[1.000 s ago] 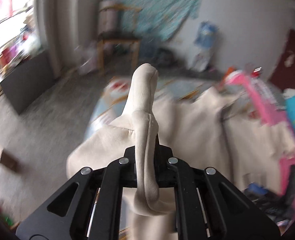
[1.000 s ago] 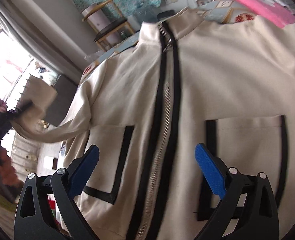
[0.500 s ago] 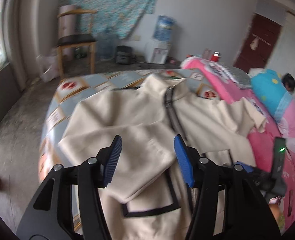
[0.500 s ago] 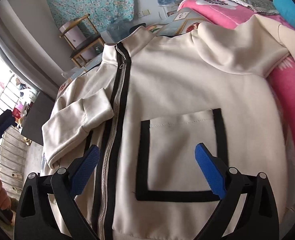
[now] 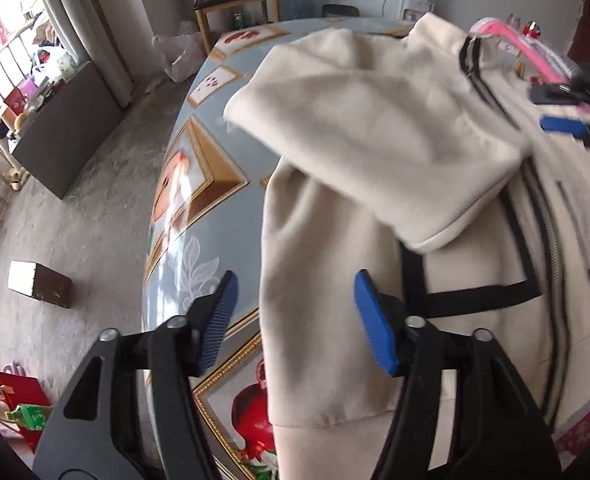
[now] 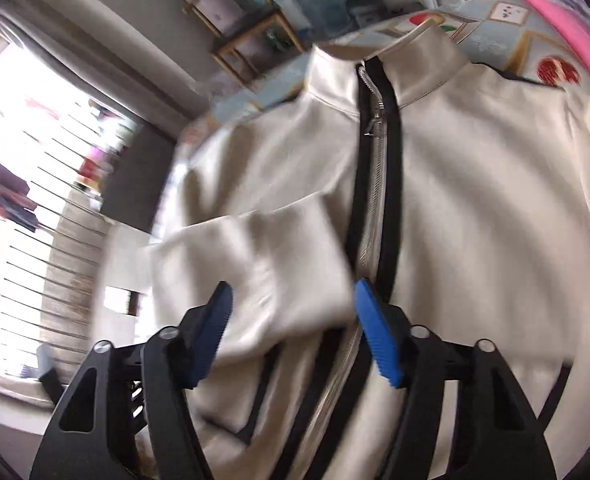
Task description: Fold large clothes
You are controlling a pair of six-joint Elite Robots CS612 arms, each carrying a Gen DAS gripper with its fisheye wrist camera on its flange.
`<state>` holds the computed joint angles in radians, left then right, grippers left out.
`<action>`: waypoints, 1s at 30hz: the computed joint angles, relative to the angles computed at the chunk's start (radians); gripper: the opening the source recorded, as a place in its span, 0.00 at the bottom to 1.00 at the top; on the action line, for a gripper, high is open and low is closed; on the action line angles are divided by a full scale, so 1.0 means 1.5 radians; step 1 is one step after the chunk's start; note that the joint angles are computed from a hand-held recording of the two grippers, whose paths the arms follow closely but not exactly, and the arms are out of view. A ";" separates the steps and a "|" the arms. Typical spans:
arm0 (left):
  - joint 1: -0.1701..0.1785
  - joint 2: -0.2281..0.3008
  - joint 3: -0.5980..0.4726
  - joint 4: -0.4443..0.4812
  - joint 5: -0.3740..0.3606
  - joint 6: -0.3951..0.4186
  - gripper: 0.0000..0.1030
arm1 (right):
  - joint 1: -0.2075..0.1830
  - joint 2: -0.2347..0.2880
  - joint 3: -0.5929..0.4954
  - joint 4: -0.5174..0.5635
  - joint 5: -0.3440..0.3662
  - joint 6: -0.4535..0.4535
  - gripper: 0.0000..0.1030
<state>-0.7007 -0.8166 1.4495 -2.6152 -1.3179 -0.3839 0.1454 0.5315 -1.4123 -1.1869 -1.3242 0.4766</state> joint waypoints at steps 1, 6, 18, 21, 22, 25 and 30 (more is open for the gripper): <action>0.000 0.002 0.003 -0.001 0.003 -0.001 0.59 | -0.001 -0.004 0.015 0.005 -0.003 -0.002 0.52; 0.004 0.000 0.013 -0.022 -0.002 -0.013 0.66 | 0.004 -0.016 0.051 0.034 -0.028 -0.021 0.45; 0.013 0.007 0.011 -0.038 -0.019 -0.042 0.83 | 0.030 -0.067 0.083 0.043 -0.088 -0.131 0.04; 0.014 0.009 0.006 -0.031 -0.022 -0.045 0.87 | 0.017 -0.074 0.057 -0.012 -0.076 -0.116 0.04; 0.015 0.009 0.006 -0.030 -0.023 -0.045 0.87 | 0.016 -0.074 0.047 -0.025 -0.080 -0.111 0.04; 0.018 0.010 0.004 -0.024 -0.031 -0.045 0.91 | -0.001 -0.065 -0.009 -0.054 -0.120 -0.074 0.04; 0.020 0.011 0.009 -0.040 -0.036 -0.039 0.93 | -0.035 -0.012 -0.106 0.017 -0.186 0.031 0.04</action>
<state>-0.6704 -0.8006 1.4626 -2.6758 -1.3713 -0.4424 0.0927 0.5135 -1.5716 -1.1611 -1.6025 0.5234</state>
